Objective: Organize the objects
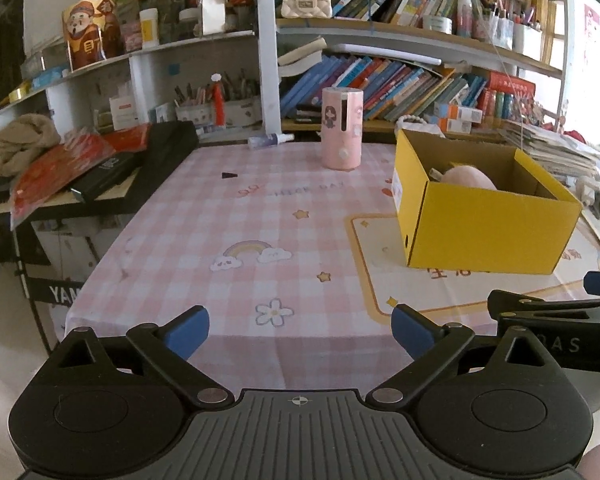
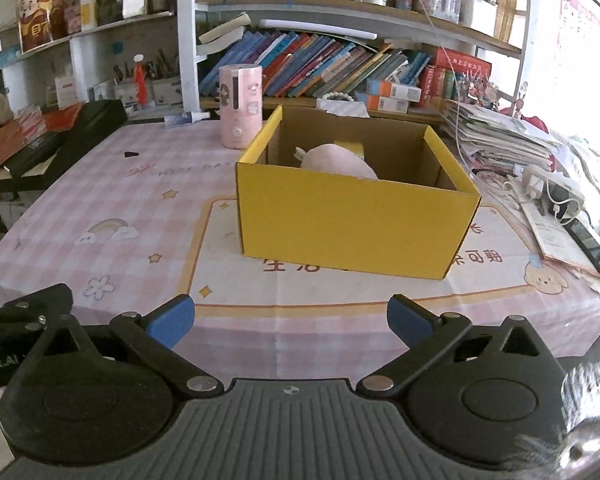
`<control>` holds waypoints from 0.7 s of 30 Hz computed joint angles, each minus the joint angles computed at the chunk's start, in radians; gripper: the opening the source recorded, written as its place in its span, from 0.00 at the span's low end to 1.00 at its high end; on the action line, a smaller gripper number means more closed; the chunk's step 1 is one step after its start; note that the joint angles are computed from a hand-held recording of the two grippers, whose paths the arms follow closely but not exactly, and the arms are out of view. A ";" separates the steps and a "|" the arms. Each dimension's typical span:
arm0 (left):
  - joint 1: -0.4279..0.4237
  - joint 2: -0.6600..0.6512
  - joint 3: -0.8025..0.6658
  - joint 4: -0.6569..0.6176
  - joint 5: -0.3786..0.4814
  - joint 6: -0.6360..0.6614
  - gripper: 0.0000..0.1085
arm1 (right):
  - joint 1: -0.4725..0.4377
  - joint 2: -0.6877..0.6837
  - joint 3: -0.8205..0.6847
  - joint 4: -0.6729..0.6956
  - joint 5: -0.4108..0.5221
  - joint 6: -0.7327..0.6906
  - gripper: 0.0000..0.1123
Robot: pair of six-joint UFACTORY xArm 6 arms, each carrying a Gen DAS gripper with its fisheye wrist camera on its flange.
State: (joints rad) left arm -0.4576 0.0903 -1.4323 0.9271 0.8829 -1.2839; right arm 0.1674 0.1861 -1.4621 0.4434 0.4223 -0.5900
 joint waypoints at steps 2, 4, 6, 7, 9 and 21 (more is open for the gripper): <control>-0.002 -0.001 0.002 -0.004 0.000 0.005 0.91 | 0.001 -0.005 0.008 -0.007 -0.003 0.009 0.92; -0.003 -0.004 0.005 -0.004 0.002 0.009 0.91 | 0.001 -0.014 0.021 -0.005 -0.003 0.013 0.92; -0.004 -0.006 0.008 -0.006 0.003 0.012 0.91 | 0.001 -0.020 0.029 -0.010 -0.005 0.018 0.92; -0.004 -0.007 0.007 -0.006 0.005 0.013 0.91 | 0.001 -0.022 0.032 -0.012 -0.005 0.020 0.92; -0.005 -0.006 0.007 -0.007 0.008 0.013 0.91 | 0.001 -0.024 0.035 -0.012 -0.004 0.023 0.92; -0.010 0.007 -0.016 -0.020 0.043 0.026 0.91 | 0.001 -0.022 0.037 -0.032 -0.018 0.037 0.92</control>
State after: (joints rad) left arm -0.4677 0.0975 -1.4480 0.9073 0.9261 -1.2575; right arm 0.1684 0.1644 -1.4251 0.4114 0.4044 -0.5527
